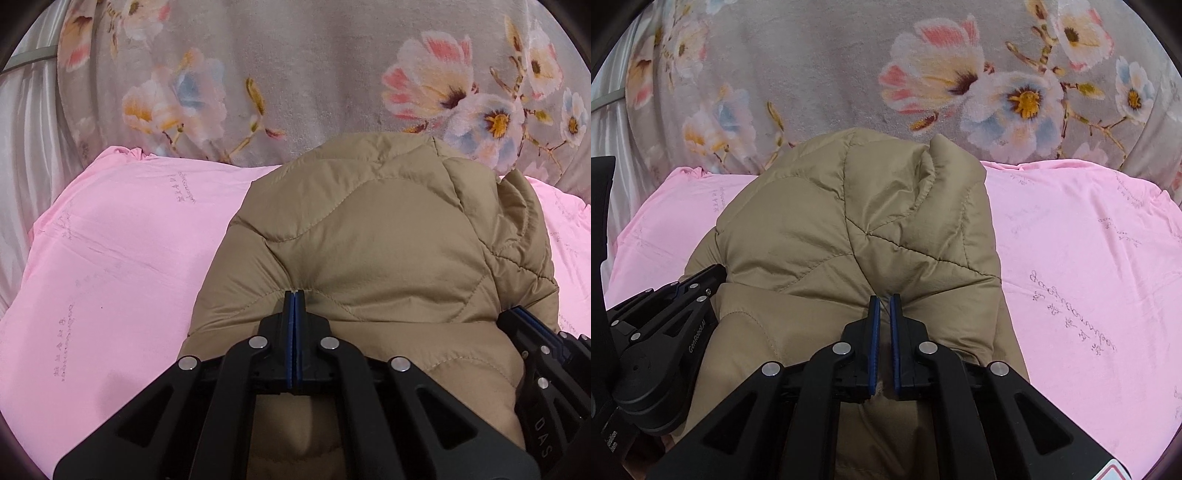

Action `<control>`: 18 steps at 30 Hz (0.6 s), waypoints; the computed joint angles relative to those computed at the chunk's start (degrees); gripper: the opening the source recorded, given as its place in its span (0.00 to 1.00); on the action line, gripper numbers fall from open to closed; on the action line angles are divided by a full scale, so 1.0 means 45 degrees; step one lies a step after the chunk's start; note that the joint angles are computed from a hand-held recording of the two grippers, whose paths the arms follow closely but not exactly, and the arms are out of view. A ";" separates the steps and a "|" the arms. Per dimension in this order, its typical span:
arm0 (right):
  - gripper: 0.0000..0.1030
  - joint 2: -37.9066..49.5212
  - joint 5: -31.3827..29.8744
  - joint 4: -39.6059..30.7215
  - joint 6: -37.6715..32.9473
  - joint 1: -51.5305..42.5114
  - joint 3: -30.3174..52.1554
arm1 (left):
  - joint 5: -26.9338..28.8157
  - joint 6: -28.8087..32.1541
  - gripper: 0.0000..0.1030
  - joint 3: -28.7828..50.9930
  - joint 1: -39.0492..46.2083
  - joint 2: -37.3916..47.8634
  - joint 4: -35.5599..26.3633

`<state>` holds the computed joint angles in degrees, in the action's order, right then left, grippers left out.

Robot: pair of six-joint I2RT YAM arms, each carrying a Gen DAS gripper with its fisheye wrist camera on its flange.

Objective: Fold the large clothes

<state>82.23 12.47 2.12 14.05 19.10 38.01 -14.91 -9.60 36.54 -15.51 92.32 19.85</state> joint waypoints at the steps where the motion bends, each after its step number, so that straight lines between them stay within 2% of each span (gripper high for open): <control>1: 0.03 0.0015 -0.0005 0.0000 0.0011 0.0000 0.0005 | -0.0024 0.0005 0.00 0.0018 -0.0009 0.0027 -0.0005; 7: 0.03 -0.0024 0.0295 -0.0026 -0.0055 0.0145 0.0004 | -0.0269 0.0005 0.00 -0.0063 -0.0118 0.0042 0.0166; 10: 0.06 -0.0486 0.0471 -0.0141 -0.0160 0.0231 -0.0221 | 0.0267 -0.0232 0.00 -0.0829 0.0136 -0.0656 0.0624; 12: 0.17 -0.1850 0.0795 -0.0607 -0.0124 0.0558 -0.0862 | 0.0326 -0.0385 0.00 -0.1829 0.0144 -0.1742 0.0817; 13: 0.23 -0.3086 0.0854 -0.0799 0.0042 0.0799 -0.1517 | 0.0187 -0.0367 0.05 -0.2405 0.0048 -0.2419 0.0868; 14: 0.37 -0.4342 0.1131 -0.1188 0.0287 0.1144 -0.2101 | -0.0003 -0.0326 0.11 -0.3029 -0.0087 -0.3175 0.0912; 15: 0.49 -0.5412 0.1577 -0.1667 0.0493 0.1546 -0.2548 | -0.0240 -0.0291 0.28 -0.3821 -0.0308 -0.4176 0.0934; 16: 0.49 -0.6346 0.2057 -0.2319 0.0726 0.1995 -0.2870 | -0.0602 -0.0381 0.47 -0.4559 -0.0596 -0.5274 0.0724; 18: 0.49 -0.7805 0.2905 -0.3955 0.1440 0.2899 -0.3255 | -0.0641 -0.0886 0.54 -0.5631 -0.0821 -0.7699 -0.0538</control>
<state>47.11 25.55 -15.68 20.53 32.15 23.37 -17.79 -13.59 11.20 -19.21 57.67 17.43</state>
